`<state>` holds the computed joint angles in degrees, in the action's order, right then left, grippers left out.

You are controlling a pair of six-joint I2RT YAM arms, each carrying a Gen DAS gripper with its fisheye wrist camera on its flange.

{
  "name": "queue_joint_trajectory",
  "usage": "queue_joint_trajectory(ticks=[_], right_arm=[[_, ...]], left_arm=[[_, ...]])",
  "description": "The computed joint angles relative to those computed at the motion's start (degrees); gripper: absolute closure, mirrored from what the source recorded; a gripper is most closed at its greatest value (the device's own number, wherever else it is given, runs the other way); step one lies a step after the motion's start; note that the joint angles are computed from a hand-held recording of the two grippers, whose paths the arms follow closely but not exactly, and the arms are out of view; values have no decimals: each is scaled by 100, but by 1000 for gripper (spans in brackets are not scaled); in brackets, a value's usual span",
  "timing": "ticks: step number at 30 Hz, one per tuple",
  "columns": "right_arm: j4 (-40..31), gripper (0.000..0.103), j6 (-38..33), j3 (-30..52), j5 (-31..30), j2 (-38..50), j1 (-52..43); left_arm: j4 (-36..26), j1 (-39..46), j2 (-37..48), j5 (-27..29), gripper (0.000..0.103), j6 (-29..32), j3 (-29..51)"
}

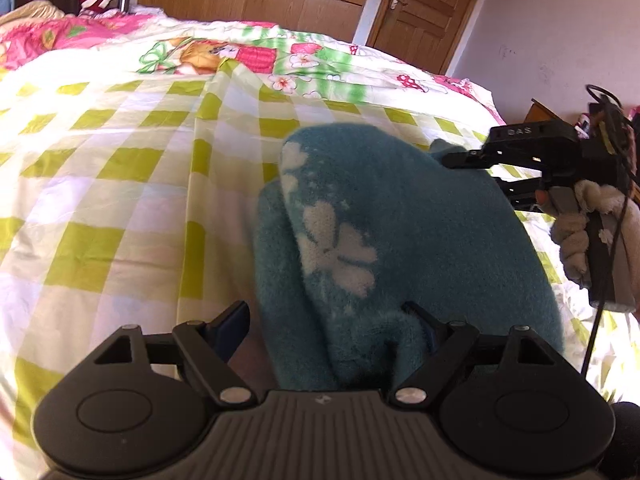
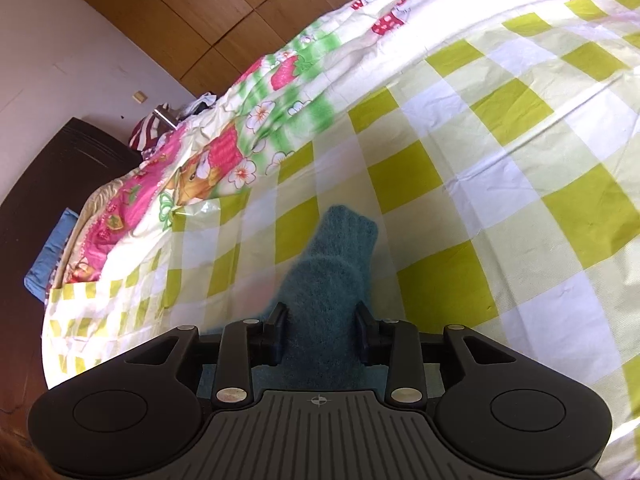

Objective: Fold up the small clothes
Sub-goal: 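Release the folded sweater and withdraw both grippers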

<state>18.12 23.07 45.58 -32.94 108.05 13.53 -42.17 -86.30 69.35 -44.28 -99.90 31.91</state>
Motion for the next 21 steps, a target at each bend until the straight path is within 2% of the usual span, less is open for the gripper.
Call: queue_joint_trajectory(ticks=[1,3,5,7,9,11,12,14,15,16,17,19,21], right_arm=[[59,67,-117,-254,77,-281,-73],[117,59,-428,-755,209,-863,-208],[-20,59,-830,-1356,337,-1652,-312],[-481,59,-1283,-2016,477,-2674,-358],[-1031,59,-1757,-2757,347,-3894,-401],[-1642,54,-2031,-3359,368,-5044,-217],[-1816,50,-2170,-3565,622,-5379,137],[-1551,50,-2024,-3927,1929,-5682,1321],[-1601,50,-1915,-4029,2390,-6023,1695],[-1840,50,-1859,-4045,2509,-6430,1817],[-2299,50,-1849,-4026,2272,-7018,1675],[-2901,50,-1843,-3911,1981,-7532,1496],[-3330,50,-1809,-3950,2063,-8043,1513]], left_arm=[[-151,-109,-14,11,8,-209,63],[-651,-365,271,-75,8,-564,368],[-1222,-549,659,-52,9,-877,761],[-1748,-790,912,-112,11,-1110,1116],[-2290,-894,1351,-12,10,-1120,1513],[-2378,-824,1562,141,9,-944,1635],[-2378,-762,1612,192,8,-872,1656],[-2575,-715,1576,263,9,-989,1834],[-2887,-835,1623,216,9,-1226,2036],[-3160,-952,1704,195,9,-1407,2229],[-3301,-996,1739,254,9,-1439,2369],[-3575,-1079,1938,352,9,-1639,2662],[-3803,-1173,2217,390,9,-1854,2957]])
